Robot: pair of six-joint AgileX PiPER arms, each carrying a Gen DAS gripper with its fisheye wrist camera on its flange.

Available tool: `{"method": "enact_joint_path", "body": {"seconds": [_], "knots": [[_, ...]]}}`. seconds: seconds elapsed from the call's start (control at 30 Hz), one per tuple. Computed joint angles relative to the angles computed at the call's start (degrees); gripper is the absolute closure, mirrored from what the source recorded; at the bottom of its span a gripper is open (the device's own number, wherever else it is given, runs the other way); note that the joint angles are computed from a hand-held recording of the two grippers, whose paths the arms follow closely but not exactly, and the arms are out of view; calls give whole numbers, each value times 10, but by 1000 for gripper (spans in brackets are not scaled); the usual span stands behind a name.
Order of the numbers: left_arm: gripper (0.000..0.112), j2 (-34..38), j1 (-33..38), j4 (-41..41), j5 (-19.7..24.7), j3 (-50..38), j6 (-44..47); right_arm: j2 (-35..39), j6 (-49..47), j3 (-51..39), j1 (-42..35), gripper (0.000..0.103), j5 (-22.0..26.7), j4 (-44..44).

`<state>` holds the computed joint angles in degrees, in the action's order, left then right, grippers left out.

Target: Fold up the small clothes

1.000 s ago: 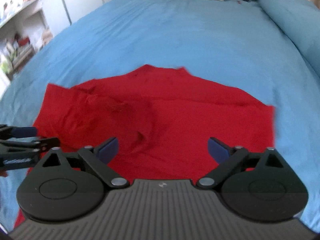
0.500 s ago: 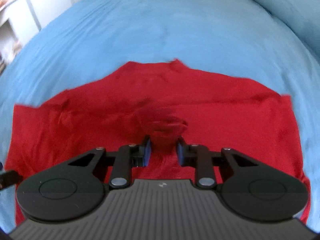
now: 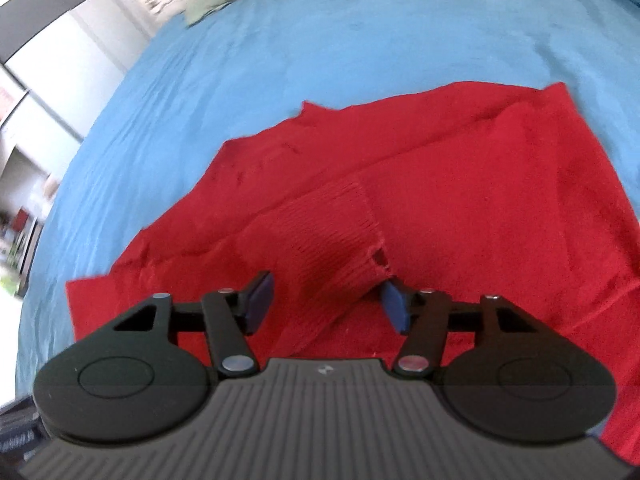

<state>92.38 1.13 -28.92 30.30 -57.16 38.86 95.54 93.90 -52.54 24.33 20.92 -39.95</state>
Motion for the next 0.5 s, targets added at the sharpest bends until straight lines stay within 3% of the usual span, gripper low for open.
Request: {"method": "enact_joint_path", "body": {"seconds": [0.07, 0.1, 0.27, 0.5], "knots": [[37, -4, -3, 19, -12, 6, -15, 12, 0, -25, 9, 75, 44, -4], [37, -6, -3, 32, -18, 10, -26, 13, -21, -32, 8, 81, 59, 4], [37, -14, 3, 58, -30, 31, -33, -24, -75, -55, 18, 82, 105, -19], [37, 0, -6, 80, -64, 51, -33, -128, -113, -66, 17, 82, 216, -86]]}}
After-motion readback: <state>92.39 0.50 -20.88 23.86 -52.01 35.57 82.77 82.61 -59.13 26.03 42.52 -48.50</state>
